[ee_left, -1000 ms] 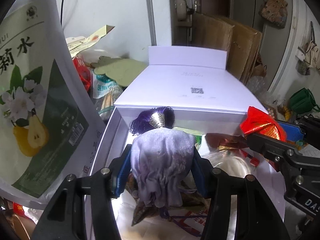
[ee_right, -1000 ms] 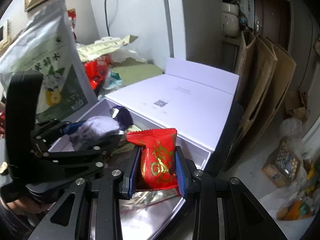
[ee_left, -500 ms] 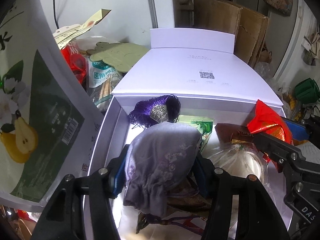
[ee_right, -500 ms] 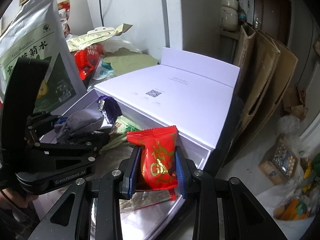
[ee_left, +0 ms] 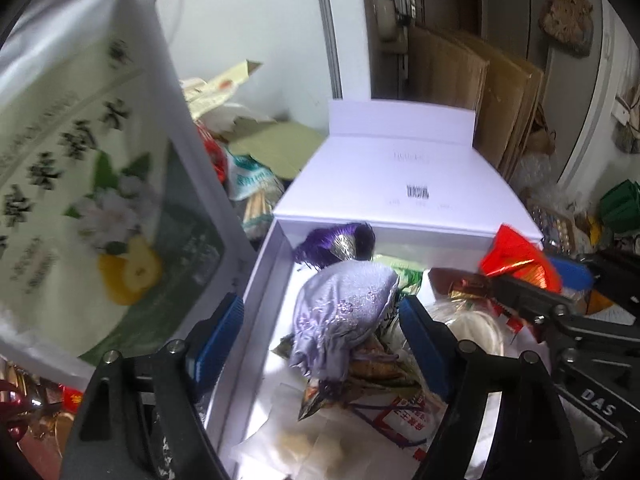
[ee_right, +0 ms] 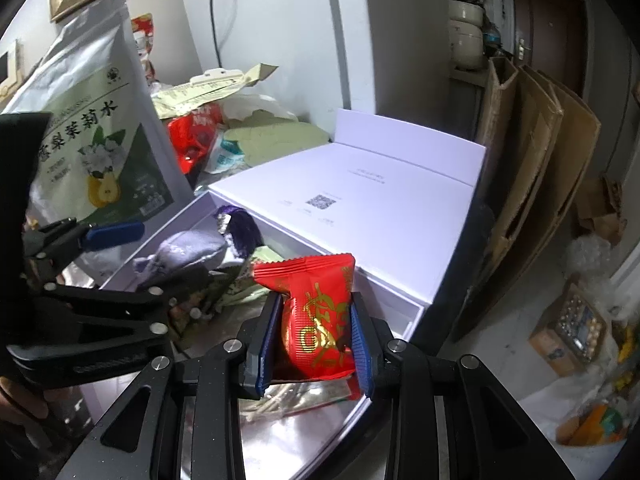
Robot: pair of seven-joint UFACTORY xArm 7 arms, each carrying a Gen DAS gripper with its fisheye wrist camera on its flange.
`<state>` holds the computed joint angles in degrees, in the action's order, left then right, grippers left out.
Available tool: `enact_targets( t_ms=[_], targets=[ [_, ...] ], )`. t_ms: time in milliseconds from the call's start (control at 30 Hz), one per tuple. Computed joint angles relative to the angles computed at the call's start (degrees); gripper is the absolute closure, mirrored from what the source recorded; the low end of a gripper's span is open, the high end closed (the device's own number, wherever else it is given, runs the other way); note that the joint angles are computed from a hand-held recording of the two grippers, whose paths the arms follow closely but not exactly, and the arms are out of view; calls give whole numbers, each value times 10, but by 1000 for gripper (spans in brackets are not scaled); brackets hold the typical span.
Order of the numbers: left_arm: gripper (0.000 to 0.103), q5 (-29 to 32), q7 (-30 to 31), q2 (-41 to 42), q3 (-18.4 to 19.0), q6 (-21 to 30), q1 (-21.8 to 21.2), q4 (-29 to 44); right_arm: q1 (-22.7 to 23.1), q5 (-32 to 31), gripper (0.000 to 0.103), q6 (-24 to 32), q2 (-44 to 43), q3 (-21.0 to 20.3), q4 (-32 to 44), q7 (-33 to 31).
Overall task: Organize soft objects
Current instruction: 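Lower into the box and open the left tool while the right tool releases the red packet, then withdraw both open tools from the box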
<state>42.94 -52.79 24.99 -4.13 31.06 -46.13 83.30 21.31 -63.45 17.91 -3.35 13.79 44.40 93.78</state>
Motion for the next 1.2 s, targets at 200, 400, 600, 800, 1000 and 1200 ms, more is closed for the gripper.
enact_targets(
  t_ms=[200,400,600,800,1000,1200],
  targets=[
    [23,29,-32,-18,8,11,-8,-17,3,53,70,-36,25,-9,6,-68],
    [23,24,-31,-18,-5,7,7,-21,15,77,69,-50,50,-29,10,-92],
    [23,36,-52,-29,-4,0,7,-28,23,87,42,-17,29,-27,4,-104],
    [23,53,-68,-53,-9,-14,10,-43,15,83,41,7,-7,-4,-1,-92],
    [23,79,-89,-85,-19,-21,16,-61,14,102,42,54,-42,25,6,-107],
    [23,115,-119,-130,-38,-17,26,-81,9,116,41,99,-91,57,8,-108]
  ],
)
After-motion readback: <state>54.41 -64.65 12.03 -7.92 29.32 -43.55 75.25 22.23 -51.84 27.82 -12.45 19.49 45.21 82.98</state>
